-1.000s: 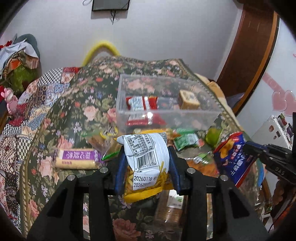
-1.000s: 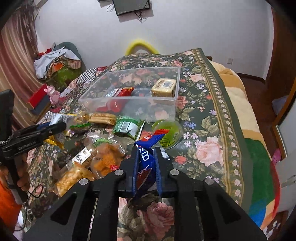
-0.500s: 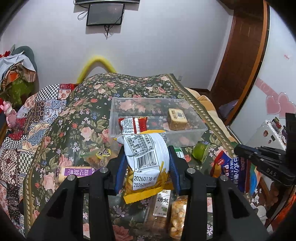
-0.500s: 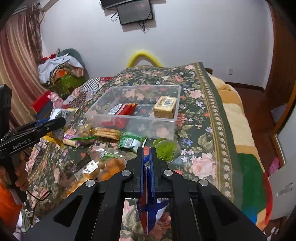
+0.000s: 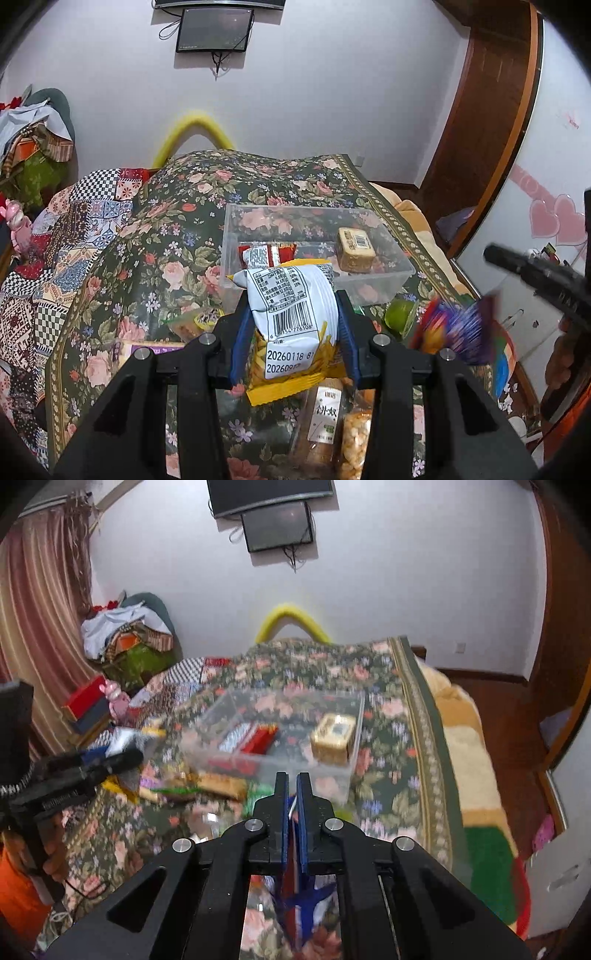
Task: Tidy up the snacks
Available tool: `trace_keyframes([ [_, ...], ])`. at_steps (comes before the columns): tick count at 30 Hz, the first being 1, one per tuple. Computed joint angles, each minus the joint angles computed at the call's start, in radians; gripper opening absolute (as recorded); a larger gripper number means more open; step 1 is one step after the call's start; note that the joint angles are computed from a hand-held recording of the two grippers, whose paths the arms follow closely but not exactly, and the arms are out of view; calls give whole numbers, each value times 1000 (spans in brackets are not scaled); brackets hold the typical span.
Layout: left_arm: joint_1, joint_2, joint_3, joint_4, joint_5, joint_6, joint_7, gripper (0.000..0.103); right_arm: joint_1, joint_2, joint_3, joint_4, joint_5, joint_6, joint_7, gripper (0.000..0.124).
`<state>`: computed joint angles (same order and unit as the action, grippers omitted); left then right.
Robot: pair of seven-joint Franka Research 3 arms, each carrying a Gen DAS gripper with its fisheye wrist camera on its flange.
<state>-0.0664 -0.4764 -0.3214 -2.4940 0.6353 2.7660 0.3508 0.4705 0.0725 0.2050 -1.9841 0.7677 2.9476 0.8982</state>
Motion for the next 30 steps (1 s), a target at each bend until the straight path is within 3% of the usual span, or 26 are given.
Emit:
trace_keyframes([
  [5, 13, 35, 15, 31, -1, 17, 11, 42, 6, 55, 9, 93, -24, 31, 4, 2],
  [11, 17, 48, 12, 30, 8, 31, 7, 42, -9, 92, 3, 126, -85, -39, 73, 3],
  [12, 14, 52, 13, 30, 6, 28, 9, 42, -7, 96, -9, 121, -120, -62, 111, 9],
  [14, 4, 56, 17, 24, -1, 25, 17, 42, 8, 103, -46, 91, -232, -79, 227, 33],
  [16, -3, 55, 16, 14, -5, 21, 20, 42, 33, 104, -91, 39, -374, -44, 366, 65],
  [19, -9, 51, 16, 1, -11, 15, 17, 42, 21, 122, -106, 21, -475, -84, 469, 73],
  [23, -22, 45, 24, -16, -33, 14, 23, 42, -38, 159, -65, 36, -413, -190, 463, 73],
  [27, -26, 44, 23, -21, -44, 8, 25, 42, -81, 181, -19, 58, -288, -270, 391, 82],
  [30, -28, 45, 20, -21, -47, 5, 24, 42, -77, 186, -11, 59, -247, -282, 356, 82],
])
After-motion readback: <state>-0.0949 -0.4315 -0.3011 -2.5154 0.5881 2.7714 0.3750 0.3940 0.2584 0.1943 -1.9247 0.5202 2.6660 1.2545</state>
